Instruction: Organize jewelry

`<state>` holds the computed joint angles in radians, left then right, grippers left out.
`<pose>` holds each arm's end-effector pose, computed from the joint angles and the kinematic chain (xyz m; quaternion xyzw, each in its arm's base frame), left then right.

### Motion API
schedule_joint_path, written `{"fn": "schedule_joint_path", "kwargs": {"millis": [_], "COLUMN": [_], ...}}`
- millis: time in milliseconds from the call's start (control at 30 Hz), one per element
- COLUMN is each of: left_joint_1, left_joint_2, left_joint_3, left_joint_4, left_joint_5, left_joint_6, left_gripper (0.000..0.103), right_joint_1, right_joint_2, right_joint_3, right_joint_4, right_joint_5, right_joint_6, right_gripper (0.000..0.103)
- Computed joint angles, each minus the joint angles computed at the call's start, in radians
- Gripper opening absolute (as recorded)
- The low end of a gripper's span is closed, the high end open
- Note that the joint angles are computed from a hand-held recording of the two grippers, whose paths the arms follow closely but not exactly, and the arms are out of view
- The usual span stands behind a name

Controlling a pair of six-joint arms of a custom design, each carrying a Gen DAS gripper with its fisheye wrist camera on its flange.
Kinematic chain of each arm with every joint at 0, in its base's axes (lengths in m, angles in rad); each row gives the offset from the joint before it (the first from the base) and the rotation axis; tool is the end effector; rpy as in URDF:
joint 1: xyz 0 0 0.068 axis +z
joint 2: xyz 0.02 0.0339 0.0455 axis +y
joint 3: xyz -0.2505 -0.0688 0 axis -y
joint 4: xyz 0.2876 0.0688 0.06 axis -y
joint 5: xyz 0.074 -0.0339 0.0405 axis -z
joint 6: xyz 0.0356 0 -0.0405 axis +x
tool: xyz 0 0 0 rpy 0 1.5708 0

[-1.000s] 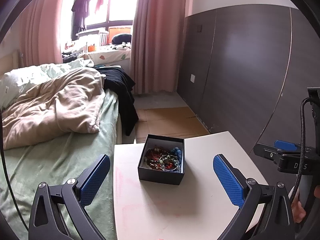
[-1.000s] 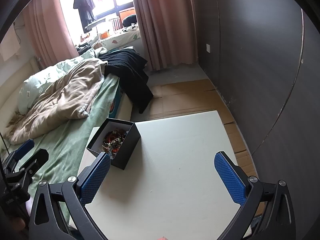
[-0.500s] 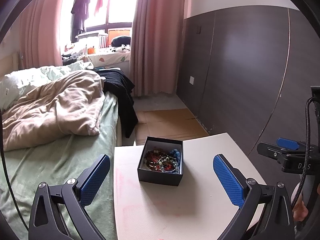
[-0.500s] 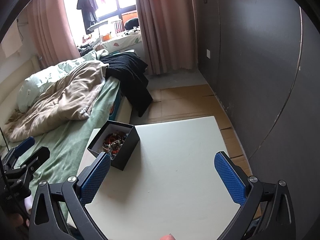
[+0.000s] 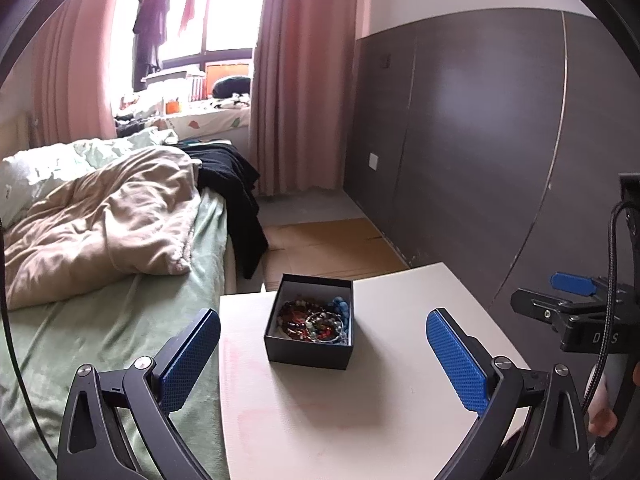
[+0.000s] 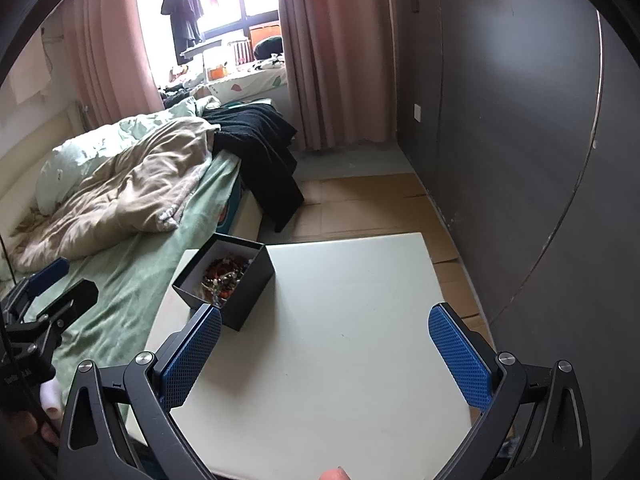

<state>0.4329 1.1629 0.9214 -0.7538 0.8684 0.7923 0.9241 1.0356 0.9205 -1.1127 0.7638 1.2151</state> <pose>0.2538 0.0874 0.2515 0.2729 0.8346 -0.1820 0.4426 0.1512 0.1594 0.2616 0.1955 0.8955 -0.0376 0.3981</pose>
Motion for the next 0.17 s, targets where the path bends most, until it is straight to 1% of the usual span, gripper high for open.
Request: {"fn": "schedule_joint_path", "kwargs": {"millis": [167], "left_joint_1": [-0.014], "left_joint_2": [0.005], "left_joint_3": [-0.002], "left_joint_4": [0.0], "left_joint_5": [-0.008], "left_joint_6": [0.007], "left_gripper": [0.103], "right_joint_1": [-0.013], "right_joint_2": [0.006], "right_joint_3": [-0.004], "right_joint_4": [0.021], "right_joint_5": [-0.012], "right_joint_6": [-0.013], "right_gripper": [0.103]}}
